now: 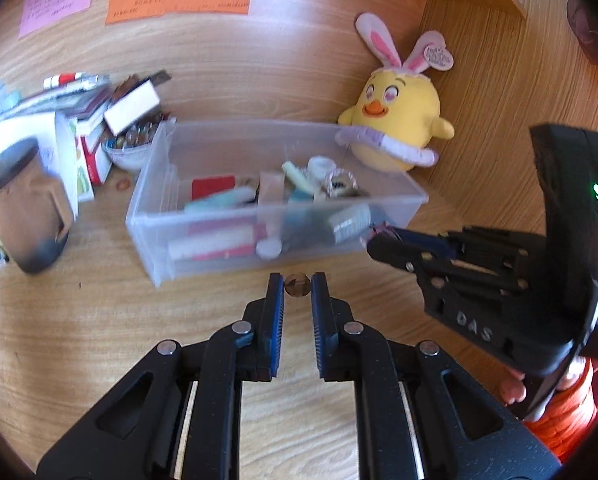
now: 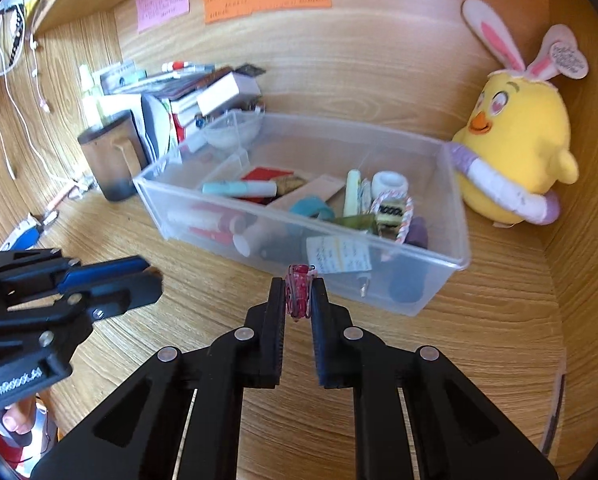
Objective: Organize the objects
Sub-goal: 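Lift the bead and keychain and carry them over the clear box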
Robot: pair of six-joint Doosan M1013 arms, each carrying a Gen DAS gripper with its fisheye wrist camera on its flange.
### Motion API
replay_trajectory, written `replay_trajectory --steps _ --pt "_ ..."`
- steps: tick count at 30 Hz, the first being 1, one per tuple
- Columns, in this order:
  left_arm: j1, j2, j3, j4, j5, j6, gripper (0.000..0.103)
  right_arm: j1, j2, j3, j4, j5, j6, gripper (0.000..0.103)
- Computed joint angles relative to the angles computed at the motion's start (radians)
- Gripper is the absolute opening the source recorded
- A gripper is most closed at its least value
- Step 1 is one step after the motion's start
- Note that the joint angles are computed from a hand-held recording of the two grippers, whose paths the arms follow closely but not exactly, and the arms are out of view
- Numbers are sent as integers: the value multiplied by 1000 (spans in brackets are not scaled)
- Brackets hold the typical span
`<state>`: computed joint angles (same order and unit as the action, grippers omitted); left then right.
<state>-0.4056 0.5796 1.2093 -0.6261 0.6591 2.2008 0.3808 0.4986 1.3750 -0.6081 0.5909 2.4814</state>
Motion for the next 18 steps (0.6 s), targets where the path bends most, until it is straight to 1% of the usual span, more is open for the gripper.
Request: replay_trajectory --steps 6,9,13,18 --pt "-10 13 -48 8 -14 -12 13 -5 -28 24 -71 -33 86 11" --pt "-10 29 -88 16 -4 -28 13 -8 -38 26 -115 -45 122 11" --pt "-10 47 -128 28 7 -56 13 -8 -39 16 -200 -31 194 11" --pt "-12 77 -186 70 26 -103 13 -18 -34 -1 -225 -32 223 11"
